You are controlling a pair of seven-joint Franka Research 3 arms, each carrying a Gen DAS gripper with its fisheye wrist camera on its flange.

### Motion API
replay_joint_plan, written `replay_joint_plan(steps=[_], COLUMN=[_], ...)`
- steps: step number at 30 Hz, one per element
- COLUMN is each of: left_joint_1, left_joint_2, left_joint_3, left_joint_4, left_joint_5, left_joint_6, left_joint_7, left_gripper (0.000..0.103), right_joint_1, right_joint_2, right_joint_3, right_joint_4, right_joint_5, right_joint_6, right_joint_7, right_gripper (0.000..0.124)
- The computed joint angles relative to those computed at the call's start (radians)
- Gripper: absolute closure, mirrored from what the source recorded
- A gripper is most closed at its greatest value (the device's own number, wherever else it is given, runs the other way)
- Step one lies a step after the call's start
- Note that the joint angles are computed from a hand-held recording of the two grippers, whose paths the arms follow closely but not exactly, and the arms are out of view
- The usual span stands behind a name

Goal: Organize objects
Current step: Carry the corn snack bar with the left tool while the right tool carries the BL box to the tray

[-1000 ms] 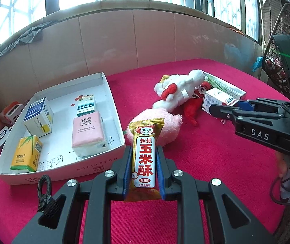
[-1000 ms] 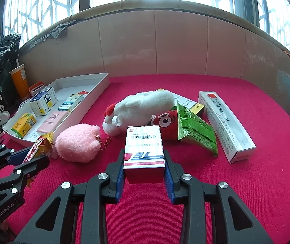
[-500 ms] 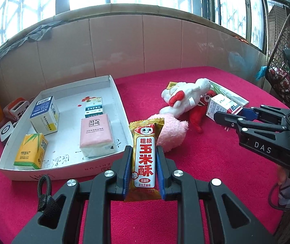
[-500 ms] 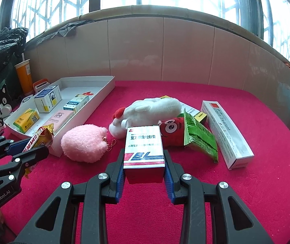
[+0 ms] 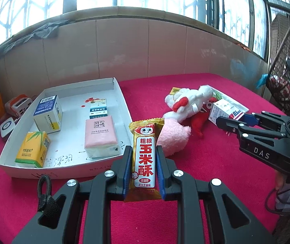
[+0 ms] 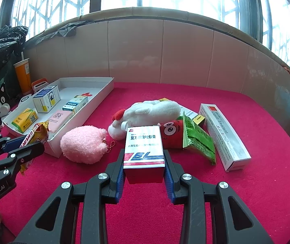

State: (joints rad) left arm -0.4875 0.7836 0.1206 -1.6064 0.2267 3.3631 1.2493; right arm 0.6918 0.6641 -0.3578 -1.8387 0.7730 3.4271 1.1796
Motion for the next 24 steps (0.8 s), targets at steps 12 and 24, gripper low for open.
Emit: replay_joint_plan(steps=[12,24], left_joint_1=[0.017,0.032], left_joint_2=[-0.039,-0.073], left_joint_3=[-0.004,0.008], left_joint_4=[-0.066,-0.107], left_joint_5=[-0.069,-0.181], left_joint_6=[0.075,0.118], left_joint_7=[-0.008,0.023], left_gripper=[0.082,0.082], right_joint_1=[0.015,0.024], right_joint_2=[-0.012,0.013], right_joint_3=[0.001,-0.012], right_joint_4=[0.021,0.091], right_joint_5=[-0.026,-0.160], right_joint_6=[-0.020,-0.091], right_joint_7=[-0.010,0.085], right_gripper=[0.088,0.088])
